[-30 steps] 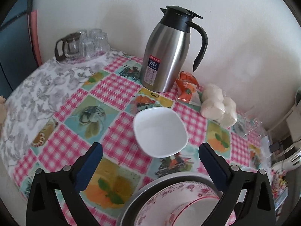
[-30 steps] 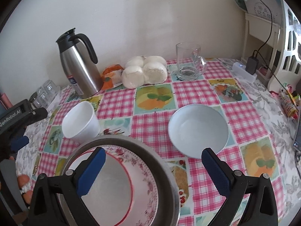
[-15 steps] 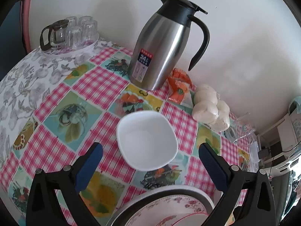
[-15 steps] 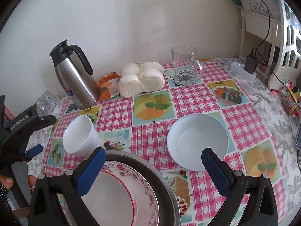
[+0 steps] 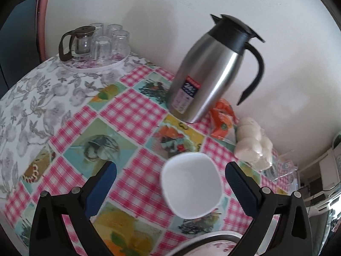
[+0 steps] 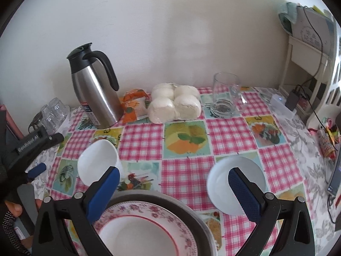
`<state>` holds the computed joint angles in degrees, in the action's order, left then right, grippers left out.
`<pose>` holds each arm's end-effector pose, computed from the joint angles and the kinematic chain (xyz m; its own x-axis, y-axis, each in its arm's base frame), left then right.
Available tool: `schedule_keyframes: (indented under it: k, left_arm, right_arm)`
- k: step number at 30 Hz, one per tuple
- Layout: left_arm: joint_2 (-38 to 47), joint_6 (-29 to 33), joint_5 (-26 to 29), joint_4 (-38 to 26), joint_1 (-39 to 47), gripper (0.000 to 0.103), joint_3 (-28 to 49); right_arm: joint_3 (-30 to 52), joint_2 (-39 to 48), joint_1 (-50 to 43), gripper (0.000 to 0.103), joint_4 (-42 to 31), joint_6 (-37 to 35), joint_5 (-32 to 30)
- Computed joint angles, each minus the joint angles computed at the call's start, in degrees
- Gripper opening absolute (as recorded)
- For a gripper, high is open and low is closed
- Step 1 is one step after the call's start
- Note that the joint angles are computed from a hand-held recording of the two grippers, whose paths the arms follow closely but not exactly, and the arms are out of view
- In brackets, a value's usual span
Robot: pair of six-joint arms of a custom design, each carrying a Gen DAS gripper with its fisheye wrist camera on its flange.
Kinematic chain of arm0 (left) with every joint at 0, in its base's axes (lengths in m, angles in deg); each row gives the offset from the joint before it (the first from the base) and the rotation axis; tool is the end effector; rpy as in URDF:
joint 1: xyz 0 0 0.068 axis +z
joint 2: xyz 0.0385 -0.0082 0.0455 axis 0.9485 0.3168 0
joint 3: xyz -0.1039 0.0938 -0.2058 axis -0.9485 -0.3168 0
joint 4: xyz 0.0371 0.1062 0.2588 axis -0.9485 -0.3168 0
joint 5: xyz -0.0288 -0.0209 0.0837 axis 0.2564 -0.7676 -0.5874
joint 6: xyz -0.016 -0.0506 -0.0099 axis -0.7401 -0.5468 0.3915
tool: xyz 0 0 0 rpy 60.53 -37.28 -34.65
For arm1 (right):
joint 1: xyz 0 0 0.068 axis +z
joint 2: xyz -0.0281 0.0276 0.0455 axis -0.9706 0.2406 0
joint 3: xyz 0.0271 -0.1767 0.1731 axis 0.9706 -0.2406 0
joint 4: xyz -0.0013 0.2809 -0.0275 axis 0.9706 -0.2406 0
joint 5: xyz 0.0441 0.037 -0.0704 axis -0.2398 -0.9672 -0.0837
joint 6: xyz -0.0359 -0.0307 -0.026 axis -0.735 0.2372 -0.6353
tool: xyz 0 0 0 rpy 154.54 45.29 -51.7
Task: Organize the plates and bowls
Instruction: 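Move both grippers to the rim of the white square bowl, then close both grippers on the white square bowl's rim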
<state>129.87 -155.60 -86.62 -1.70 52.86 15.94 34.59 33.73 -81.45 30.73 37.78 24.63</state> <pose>0.2543 -0.0698 0.2219 -0.3101 -0.8140 -0.4911 -0.7792 0.5136 -0.3592 0.3147 -0.0140 0.2402 -0.6708 -0.2896 -0.6828 -0.4713 0.8773 0.0910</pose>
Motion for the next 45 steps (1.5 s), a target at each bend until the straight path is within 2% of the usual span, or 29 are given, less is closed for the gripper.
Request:
schedule_keyframes:
  k: [9, 17, 22, 27, 29, 32, 37, 43, 45]
  left_arm:
    - [-3.69, 2.45, 4.15, -1.46, 5.04, 0.101, -3.34]
    - [-3.54, 4.33, 9.72, 3.28, 8.12, 0.100, -6.60]
    - [-1.19, 5.90, 14.31, 7.96, 9.63, 0.082, -8.06]
    - [1.74, 7.01, 18.47, 11.79, 11.22, 0.065, -8.75]
    - [3.03, 7.50, 19.59, 12.86, 11.60, 0.061, -8.76]
    - [4.25, 8.10, 21.59, 14.32, 12.36, 0.053, -8.95]
    - [6.13, 8.73, 23.93, 16.48, 13.23, 0.044, -9.08]
    - [8.47, 9.28, 25.58, 18.35, 13.57, 0.035, -8.78]
    - [8.99, 9.52, 26.12, 18.83, 13.83, 0.029, -8.85]
  right_arm:
    - [3.21, 1.02, 6.98, 0.103, -2.83, 3.18, 5.52]
    - [4.72, 4.05, 14.03, 0.101, -0.90, 3.74, 15.11]
    - [6.63, 8.26, 17.63, 0.085, -1.00, 4.55, 19.27]
    - [8.57, 12.33, 20.02, 0.075, -1.77, 6.41, 20.71]
    - [9.01, 13.84, 21.08, 0.067, -1.75, 6.93, 21.56]
    - [9.65, 16.09, 22.30, 0.059, -1.83, 7.61, 22.01]
    - [10.03, 18.10, 24.22, 0.052, -1.74, 7.99, 22.92]
    - [11.23, 21.00, 26.28, 0.037, -1.99, 8.31, 24.42]
    - [11.48, 21.55, 26.88, 0.034, -1.85, 8.22, 24.46]
